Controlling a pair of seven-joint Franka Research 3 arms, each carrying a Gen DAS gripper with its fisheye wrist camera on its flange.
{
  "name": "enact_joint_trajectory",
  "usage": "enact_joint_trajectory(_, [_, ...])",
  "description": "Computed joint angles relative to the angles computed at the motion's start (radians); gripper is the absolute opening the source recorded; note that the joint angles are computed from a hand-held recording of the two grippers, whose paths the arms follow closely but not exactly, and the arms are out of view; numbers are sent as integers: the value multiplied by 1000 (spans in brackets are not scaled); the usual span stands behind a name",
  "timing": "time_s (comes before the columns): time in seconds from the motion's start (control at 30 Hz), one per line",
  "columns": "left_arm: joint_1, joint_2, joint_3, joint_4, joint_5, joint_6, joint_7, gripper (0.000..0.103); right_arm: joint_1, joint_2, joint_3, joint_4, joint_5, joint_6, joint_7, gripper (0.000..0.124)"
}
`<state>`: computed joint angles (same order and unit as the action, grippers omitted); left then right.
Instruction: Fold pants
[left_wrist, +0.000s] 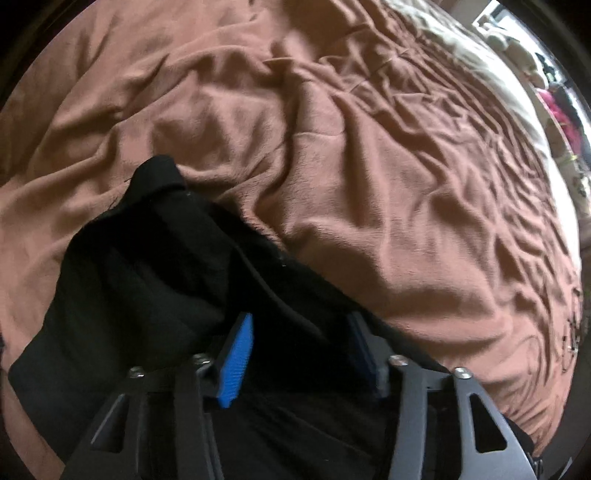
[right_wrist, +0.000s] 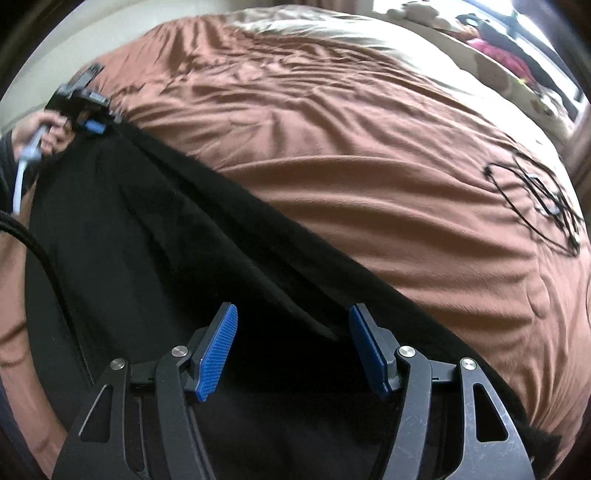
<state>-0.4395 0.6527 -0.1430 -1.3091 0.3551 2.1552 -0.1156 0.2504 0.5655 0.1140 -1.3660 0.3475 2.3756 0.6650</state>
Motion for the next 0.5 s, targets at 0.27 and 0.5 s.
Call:
enact_joint_trajectory(0.27, [-10, -44, 13, -41, 25, -5, -55, 3, 17, 2, -4, -25, -27, 68, 25, 0])
enact_joint_trajectory(0.5, [-18, -94, 17, -94, 91, 27, -129, 2, 46, -59, -14, -128, -49, 246, 36, 0])
